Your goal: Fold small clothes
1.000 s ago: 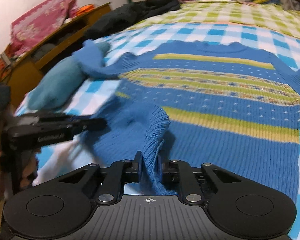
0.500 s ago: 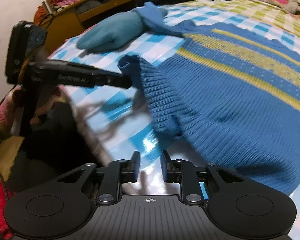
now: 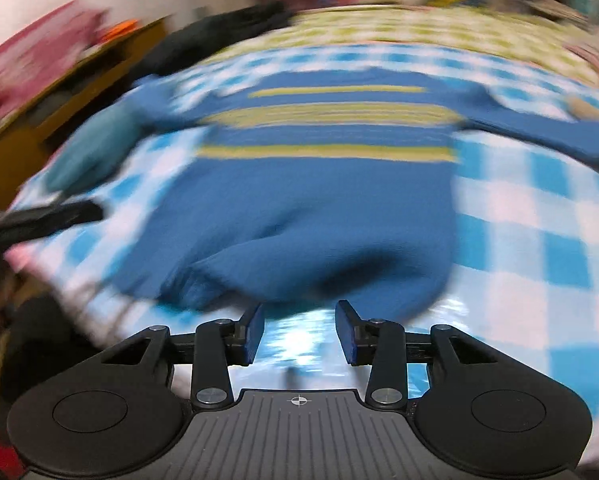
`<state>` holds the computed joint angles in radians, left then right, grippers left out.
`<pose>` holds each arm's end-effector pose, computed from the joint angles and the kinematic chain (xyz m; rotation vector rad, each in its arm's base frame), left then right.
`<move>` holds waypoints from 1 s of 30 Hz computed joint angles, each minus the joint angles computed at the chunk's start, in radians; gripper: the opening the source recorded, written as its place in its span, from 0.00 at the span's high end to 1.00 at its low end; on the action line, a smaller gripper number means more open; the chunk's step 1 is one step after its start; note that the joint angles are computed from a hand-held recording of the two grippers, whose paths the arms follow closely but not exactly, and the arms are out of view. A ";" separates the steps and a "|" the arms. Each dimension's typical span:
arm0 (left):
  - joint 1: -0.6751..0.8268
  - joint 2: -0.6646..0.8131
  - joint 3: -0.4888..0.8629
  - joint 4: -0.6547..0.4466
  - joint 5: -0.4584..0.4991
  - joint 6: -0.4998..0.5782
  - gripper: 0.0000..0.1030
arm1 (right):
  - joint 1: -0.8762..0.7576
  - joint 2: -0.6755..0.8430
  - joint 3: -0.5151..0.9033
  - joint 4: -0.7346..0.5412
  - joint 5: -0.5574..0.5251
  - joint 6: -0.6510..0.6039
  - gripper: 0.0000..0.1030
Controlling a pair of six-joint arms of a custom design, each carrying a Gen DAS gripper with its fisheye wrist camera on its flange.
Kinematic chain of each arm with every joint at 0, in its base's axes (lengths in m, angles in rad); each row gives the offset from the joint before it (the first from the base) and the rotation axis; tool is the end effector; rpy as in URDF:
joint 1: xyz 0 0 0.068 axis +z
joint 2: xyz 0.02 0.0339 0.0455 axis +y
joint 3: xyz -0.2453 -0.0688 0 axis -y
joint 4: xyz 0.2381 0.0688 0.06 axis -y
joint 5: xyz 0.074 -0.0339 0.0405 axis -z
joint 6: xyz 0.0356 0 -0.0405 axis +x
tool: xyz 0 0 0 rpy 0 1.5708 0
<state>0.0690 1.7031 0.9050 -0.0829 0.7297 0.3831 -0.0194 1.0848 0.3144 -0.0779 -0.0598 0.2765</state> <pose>0.3264 -0.0012 0.1505 0.6544 2.1660 -0.6539 0.1905 -0.0016 0.1255 0.3305 2.4033 0.1894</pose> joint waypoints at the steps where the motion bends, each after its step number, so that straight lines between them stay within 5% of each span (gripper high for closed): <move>1: -0.017 0.014 0.006 -0.004 0.000 -0.006 0.60 | -0.024 0.033 -0.005 0.031 0.014 0.029 0.62; 6: -0.108 0.032 -0.036 0.061 -0.064 -0.029 0.60 | -0.101 0.211 -0.003 0.166 0.030 0.137 0.62; 13: -0.163 0.055 -0.032 0.054 -0.119 -0.055 0.59 | -0.184 0.330 -0.040 0.370 -0.085 0.233 0.68; 16: -0.174 0.044 -0.038 0.048 -0.131 -0.045 0.59 | -0.198 0.328 -0.028 0.338 -0.097 0.208 0.89; 30: -0.289 0.055 -0.034 0.002 -0.218 0.037 0.51 | -0.438 -0.034 -0.121 0.009 -0.127 -0.001 0.95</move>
